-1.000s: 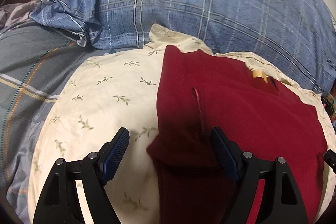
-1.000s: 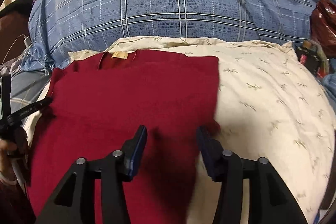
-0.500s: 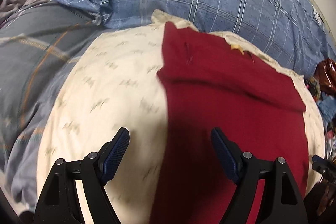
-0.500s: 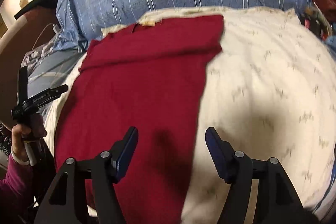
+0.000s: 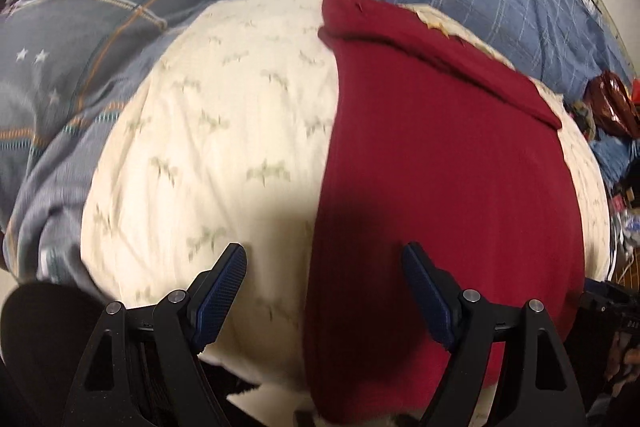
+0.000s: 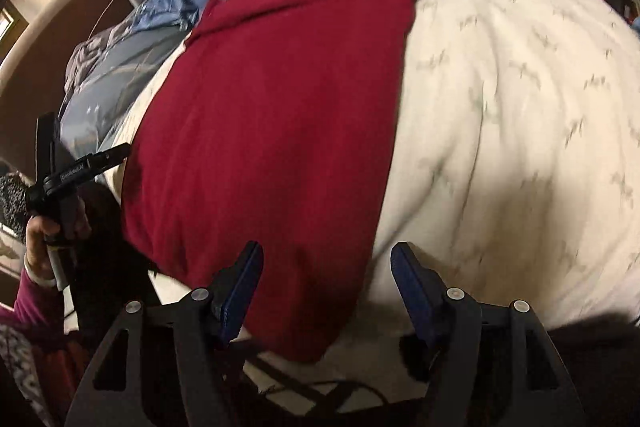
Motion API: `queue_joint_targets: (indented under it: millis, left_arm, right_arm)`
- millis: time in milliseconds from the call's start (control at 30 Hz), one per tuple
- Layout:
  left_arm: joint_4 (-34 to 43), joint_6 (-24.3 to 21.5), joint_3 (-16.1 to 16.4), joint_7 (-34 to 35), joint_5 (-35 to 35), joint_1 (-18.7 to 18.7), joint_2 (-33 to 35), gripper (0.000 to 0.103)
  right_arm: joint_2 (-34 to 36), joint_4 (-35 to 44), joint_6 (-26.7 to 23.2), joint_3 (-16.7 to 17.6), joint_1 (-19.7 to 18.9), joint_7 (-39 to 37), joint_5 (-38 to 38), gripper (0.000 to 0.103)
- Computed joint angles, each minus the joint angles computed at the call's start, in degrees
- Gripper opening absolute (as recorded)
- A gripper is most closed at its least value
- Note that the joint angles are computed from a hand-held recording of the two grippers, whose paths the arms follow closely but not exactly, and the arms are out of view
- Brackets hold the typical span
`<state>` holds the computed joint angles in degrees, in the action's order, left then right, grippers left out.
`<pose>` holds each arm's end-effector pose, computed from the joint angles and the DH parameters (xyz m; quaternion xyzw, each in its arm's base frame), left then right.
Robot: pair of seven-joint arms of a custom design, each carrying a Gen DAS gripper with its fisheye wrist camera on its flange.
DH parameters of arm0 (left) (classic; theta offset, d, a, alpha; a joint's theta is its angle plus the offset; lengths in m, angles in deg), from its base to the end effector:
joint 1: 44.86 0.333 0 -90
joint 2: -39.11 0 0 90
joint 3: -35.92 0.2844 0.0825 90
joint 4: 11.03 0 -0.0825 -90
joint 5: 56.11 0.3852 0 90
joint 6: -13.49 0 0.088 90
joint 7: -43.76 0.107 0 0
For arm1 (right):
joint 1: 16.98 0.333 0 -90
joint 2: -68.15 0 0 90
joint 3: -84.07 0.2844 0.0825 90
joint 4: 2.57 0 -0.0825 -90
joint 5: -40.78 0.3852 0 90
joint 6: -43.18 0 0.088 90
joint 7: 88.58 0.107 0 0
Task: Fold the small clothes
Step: 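Close both grippers on the sweater hem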
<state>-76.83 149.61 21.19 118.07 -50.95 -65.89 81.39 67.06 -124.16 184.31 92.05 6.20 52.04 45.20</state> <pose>0.6608 -0.3975 0.4053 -0.5779 0.7752 -0.2504 0.0487 0.4885 0.2955 0.4253 -0.5473 0.8171 0.0150 0.1804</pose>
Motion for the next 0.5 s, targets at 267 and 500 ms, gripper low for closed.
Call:
queue_joint_targets:
  millis: [267, 500]
  left_arm:
    - [-7.8, -0.5, -1.3, 1.5, -1.6, 1.5, -5.1, 0.079]
    - [-11.4, -0.6, -2.9, 4.6, -5.2, 3.4, -7.5, 0.078]
  right_arm:
    - [0.7, -1.7, 5.1, 0.5, 1.0, -5.5, 7.3, 0.053]
    - [0.2, -1.9, 6.6, 0.4, 1.3, -10.3, 10.1, 0.051]
